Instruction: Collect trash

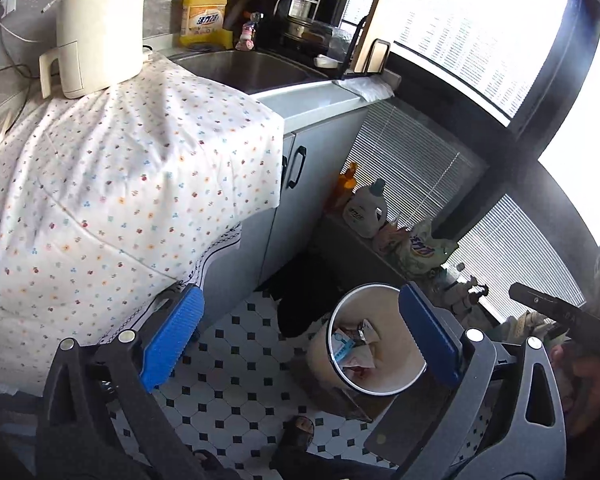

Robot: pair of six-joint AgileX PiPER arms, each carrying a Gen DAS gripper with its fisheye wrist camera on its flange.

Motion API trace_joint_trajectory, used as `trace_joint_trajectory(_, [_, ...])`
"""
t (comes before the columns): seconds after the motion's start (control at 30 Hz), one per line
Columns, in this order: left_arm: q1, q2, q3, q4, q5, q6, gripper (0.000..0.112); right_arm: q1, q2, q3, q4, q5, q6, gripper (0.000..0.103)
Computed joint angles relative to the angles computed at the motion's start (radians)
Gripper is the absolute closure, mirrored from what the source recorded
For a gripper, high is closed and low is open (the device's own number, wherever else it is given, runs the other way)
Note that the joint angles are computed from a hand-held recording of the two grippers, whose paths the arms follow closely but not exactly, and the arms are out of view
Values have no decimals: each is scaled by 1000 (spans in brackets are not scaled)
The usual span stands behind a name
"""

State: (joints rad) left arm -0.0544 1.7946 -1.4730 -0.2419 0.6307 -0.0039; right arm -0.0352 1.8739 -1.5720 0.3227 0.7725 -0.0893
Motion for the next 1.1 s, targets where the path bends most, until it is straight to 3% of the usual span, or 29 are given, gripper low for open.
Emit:
trace_joint_trajectory(0.13, [108, -52, -4, -87, 63, 143, 15, 109, -55, 6, -135, -31, 185, 9])
trace_joint_trajectory(0.57, [455, -224, -19, -261, 254, 493, 15, 480, -161, -33, -492, 36, 715, 8])
trace_joint_trajectory(1.1, [783, -383, 10, -480, 478, 767, 15, 813, -280, -78, -762, 179, 999, 8])
